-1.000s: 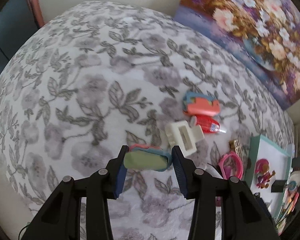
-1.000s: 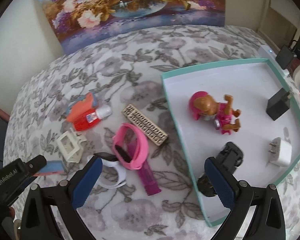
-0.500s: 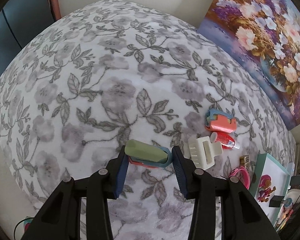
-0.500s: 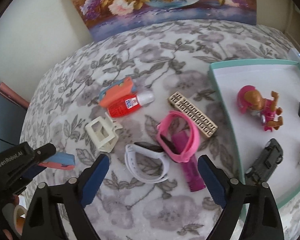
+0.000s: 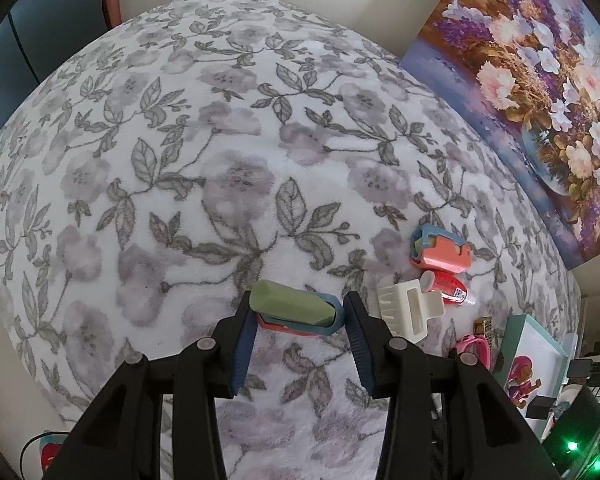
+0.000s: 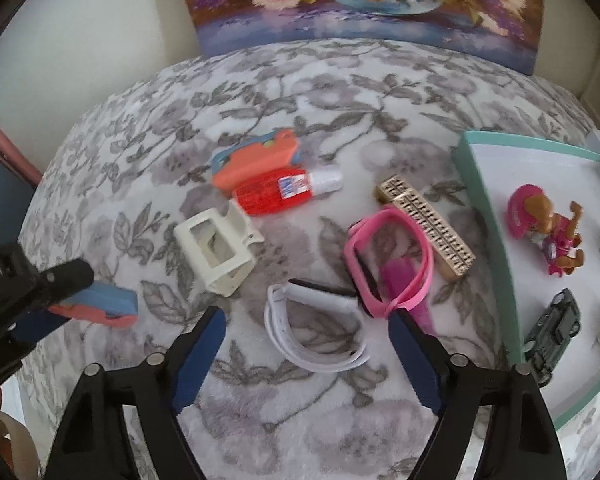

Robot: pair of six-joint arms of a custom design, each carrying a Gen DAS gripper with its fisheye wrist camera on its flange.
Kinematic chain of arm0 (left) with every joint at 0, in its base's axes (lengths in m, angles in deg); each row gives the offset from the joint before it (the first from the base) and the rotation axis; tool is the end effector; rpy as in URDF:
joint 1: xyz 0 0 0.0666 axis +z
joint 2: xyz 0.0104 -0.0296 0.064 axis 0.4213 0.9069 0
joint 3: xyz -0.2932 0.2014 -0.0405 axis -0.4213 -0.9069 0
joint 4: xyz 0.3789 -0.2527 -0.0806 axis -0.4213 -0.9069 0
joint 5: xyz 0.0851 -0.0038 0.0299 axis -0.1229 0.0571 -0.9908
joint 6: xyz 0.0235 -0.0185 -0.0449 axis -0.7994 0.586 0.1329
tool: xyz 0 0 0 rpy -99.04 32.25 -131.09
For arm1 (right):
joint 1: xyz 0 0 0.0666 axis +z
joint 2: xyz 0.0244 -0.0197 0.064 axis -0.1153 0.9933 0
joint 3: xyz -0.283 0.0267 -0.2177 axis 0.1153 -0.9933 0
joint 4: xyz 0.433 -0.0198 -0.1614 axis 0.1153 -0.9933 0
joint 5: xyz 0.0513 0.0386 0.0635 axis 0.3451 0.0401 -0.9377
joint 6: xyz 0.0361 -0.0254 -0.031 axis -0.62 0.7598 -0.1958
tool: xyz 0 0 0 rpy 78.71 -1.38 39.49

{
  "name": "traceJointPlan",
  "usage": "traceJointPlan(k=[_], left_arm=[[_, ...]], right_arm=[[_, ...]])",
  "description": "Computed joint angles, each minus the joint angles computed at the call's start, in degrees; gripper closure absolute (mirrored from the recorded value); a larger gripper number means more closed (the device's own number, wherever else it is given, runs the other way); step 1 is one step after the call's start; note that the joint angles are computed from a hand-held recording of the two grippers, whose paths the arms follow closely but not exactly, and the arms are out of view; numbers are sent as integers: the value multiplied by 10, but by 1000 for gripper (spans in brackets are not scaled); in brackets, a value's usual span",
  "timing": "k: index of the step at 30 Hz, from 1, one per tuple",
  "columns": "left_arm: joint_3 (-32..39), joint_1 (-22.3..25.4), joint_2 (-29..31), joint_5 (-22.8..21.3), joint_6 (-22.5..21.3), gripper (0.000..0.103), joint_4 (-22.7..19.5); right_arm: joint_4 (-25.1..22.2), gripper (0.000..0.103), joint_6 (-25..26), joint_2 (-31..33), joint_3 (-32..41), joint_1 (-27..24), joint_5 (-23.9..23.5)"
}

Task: Organize rigid objects
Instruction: 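Lift the toy block with the left tool while the right tool grasps the white watch band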

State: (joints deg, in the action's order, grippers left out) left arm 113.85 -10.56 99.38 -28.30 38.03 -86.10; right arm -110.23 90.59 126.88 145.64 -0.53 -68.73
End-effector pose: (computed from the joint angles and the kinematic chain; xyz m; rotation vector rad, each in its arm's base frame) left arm 0.4249 -0.2905 0.4115 -1.3980 2.4191 -0.0546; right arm 0.5030 0.0614 0.3655 -0.5894 2.7190 0.2753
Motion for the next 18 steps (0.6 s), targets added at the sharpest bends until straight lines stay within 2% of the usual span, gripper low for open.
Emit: traceJointPlan(k=[11,14,18], left_arm=[[-11,7,0,20,-6,58,13],[-12,9,3,24,-8,58,15],[-11,9,5,22,-11,58,12]], right_arm=[[30,22,7,4,-16,21,45],[44,26,16,5,-25,24,63],[52,27,22,5,-28,25,66]])
